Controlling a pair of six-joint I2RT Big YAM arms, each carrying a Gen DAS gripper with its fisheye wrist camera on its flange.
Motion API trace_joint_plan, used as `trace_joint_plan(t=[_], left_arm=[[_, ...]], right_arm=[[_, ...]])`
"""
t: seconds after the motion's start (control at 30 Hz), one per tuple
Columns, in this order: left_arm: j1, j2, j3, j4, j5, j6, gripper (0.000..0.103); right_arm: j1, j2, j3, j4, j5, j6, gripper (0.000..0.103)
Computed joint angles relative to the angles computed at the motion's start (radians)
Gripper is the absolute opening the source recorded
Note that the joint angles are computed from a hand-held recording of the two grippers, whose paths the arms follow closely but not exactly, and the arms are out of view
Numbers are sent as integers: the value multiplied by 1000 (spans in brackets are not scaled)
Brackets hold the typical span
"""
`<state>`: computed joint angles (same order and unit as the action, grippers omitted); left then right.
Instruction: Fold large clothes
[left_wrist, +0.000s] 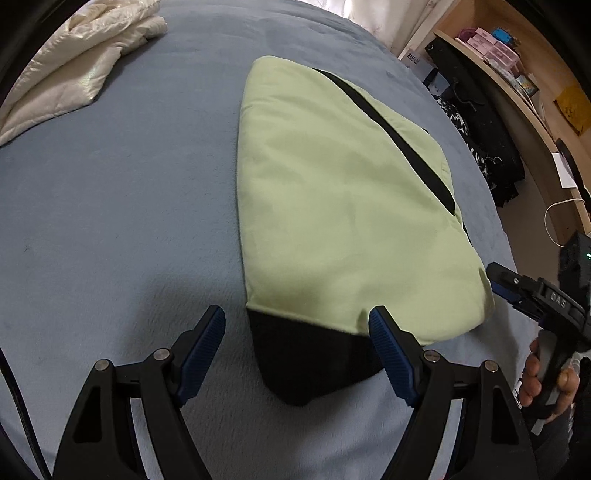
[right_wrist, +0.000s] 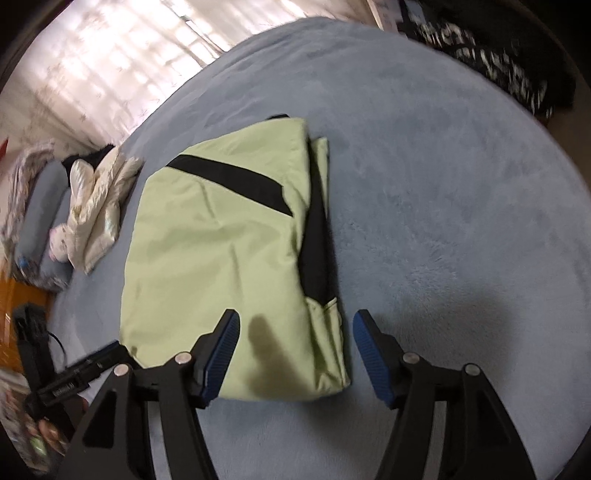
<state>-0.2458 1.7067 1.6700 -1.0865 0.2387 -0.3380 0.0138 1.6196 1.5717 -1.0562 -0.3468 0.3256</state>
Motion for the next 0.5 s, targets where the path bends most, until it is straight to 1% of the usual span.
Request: trace_joint_plan(t=[0.17,0.3,0.37,0.5], left_arm=[[2,42,33,20,17,-3,78],[6,83,71,33,35,-13,78],[6,106,94,37,37,-16,79],[8,142,128,47,48,-18,83]], right_arm=[[-42,67,28,12,-125,25,64],[-48,108,59,29,-167,13,64],[-46,134,84,19,-180,0,64],[-32,188,136,7,-212,-37,64]])
